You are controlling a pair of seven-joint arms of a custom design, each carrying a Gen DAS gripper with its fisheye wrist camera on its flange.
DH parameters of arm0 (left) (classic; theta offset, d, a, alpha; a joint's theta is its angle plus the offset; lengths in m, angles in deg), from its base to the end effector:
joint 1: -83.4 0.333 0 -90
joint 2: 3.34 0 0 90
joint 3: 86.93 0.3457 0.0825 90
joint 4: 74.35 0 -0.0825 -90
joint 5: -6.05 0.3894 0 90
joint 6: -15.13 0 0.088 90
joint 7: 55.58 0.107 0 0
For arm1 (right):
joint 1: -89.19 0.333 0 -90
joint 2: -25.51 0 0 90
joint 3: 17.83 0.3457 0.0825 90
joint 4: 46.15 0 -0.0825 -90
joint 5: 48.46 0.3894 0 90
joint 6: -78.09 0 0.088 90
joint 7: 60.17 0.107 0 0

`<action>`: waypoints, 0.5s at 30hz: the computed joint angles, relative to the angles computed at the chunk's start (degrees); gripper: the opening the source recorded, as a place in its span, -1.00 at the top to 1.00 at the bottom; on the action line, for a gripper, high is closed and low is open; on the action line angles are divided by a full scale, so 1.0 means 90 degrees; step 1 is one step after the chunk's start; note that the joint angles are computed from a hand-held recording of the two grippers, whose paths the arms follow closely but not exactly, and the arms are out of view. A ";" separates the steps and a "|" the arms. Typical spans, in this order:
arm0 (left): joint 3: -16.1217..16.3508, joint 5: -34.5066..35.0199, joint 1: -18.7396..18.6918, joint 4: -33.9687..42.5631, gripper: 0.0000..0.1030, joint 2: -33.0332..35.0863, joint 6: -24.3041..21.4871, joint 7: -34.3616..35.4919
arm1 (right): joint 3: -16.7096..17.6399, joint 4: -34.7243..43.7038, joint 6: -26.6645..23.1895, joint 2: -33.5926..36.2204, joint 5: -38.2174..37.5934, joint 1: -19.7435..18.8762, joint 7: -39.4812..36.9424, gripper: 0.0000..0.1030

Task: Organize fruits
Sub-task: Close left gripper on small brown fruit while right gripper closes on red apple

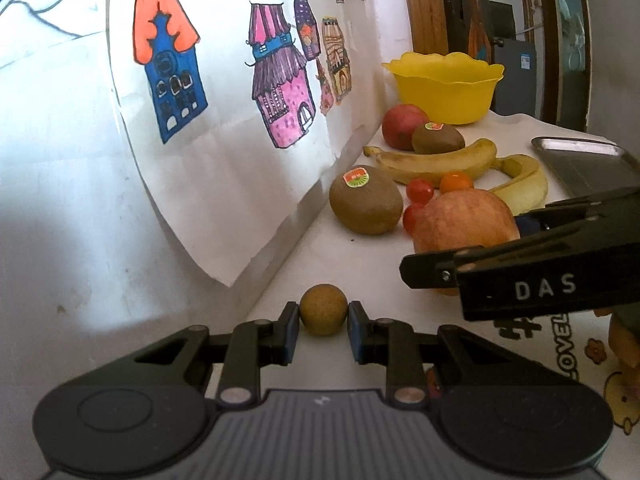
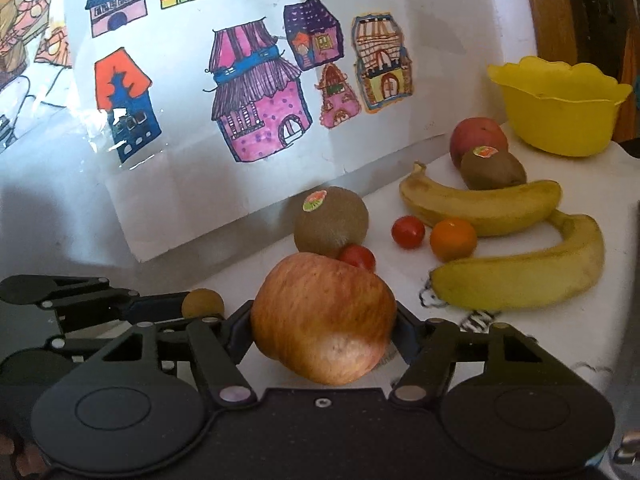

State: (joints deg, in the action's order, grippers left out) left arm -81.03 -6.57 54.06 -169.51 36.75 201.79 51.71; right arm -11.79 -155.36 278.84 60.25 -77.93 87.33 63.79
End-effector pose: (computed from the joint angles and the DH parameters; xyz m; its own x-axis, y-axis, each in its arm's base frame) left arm 0.6948 -0.2970 0.3297 -0.4440 -0.8840 -0.1463 -0.5095 0.3834 -0.7703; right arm 0.6816 0.0974 0.3150 0.1315 -0.9604 -0.2457 -0.6005 0.1200 -0.7905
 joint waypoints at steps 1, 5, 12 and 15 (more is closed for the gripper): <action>-0.0040 0.0002 0.0023 -0.0034 0.45 -0.0029 -0.0004 0.0003 | -0.0009 -0.0118 0.0042 -0.0070 -0.0007 -0.0014 0.0002 -0.35; -0.0319 0.0068 0.0183 -0.0194 0.45 -0.0148 0.0078 0.0113 | -0.0283 -0.0652 0.0258 -0.0404 0.0157 0.0133 -0.0049 -0.35; -0.0735 0.0058 0.0307 -0.0266 0.45 -0.0291 0.0218 0.0321 | -0.0832 -0.1679 0.0925 -0.1091 0.0743 0.0391 -0.0238 -0.35; -0.0934 0.0038 0.0324 -0.0170 0.45 -0.0279 0.0286 0.0403 | -0.1119 -0.2122 0.1116 -0.1439 0.1171 0.0555 -0.0544 -0.36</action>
